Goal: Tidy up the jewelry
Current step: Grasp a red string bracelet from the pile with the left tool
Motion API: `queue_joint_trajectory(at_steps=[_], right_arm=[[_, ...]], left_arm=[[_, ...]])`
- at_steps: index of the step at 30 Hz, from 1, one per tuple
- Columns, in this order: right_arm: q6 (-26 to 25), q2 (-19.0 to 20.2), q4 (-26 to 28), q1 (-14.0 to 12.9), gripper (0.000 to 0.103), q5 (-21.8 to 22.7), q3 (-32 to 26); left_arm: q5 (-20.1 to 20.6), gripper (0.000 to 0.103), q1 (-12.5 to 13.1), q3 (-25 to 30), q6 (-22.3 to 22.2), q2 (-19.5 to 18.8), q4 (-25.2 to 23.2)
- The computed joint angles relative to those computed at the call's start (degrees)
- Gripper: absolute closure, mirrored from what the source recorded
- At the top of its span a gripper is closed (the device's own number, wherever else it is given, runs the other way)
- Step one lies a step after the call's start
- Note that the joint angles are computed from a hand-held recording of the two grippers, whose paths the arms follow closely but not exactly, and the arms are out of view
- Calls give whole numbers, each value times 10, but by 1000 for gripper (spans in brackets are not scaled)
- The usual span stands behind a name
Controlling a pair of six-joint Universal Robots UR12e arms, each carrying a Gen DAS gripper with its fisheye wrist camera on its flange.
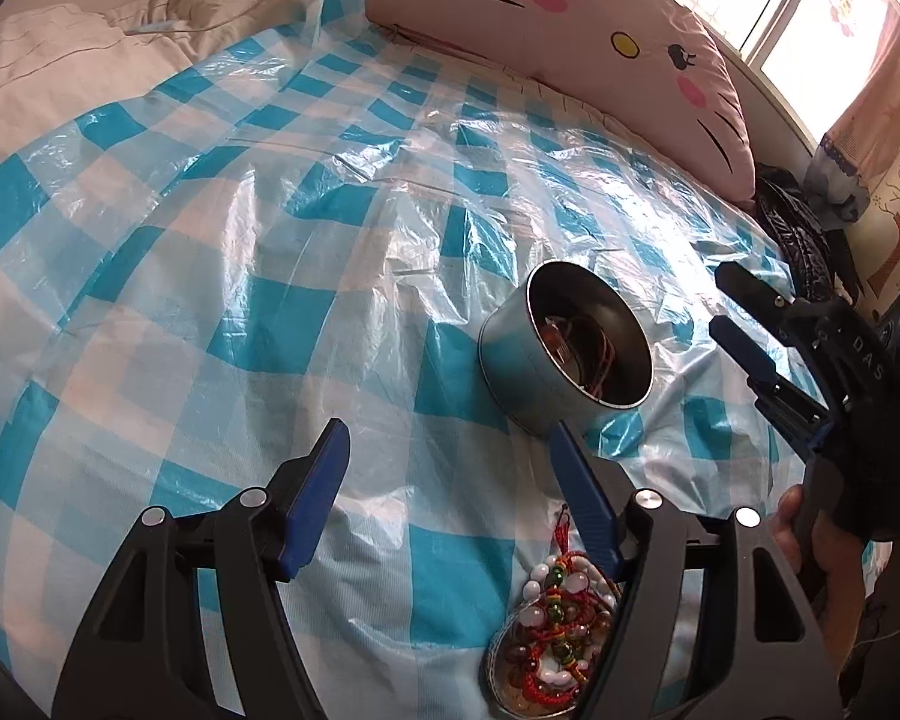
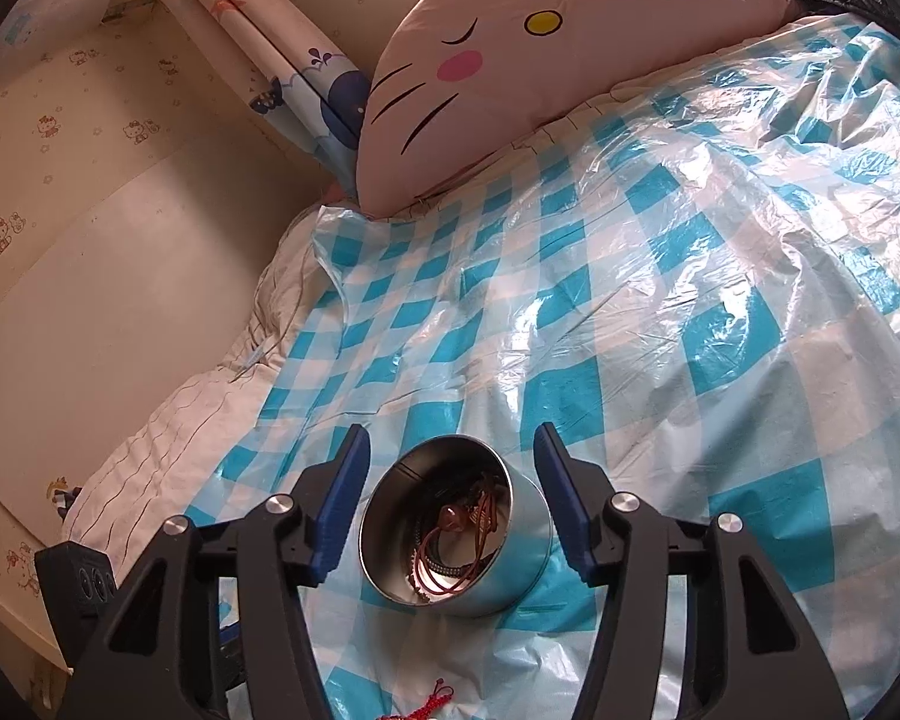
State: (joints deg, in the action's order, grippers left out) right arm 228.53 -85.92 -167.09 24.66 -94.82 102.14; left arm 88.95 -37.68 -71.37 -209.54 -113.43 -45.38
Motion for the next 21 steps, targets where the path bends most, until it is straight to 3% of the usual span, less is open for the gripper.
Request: queue_joint_trajectory(at_steps=[5, 11, 14, 17, 21], right_arm=[[-4, -8, 10, 3, 40, 2, 2], [3, -10, 12, 4, 37, 16, 4], [5, -13, 6, 6, 37, 15, 7], [15, -18, -3, 9, 36, 16, 13], [34, -28, -13, 14, 35, 14, 26]], left_arm=[[-30, 37, -3, -16, 22, 9, -10], [-61, 37, -11, -1, 86, -1, -37], [-84, 38, -9, 2, 83, -5, -49], [-114, 51, -3, 2, 81, -7, -53], [-137, 84, -4, 6, 100, -11, -66]])
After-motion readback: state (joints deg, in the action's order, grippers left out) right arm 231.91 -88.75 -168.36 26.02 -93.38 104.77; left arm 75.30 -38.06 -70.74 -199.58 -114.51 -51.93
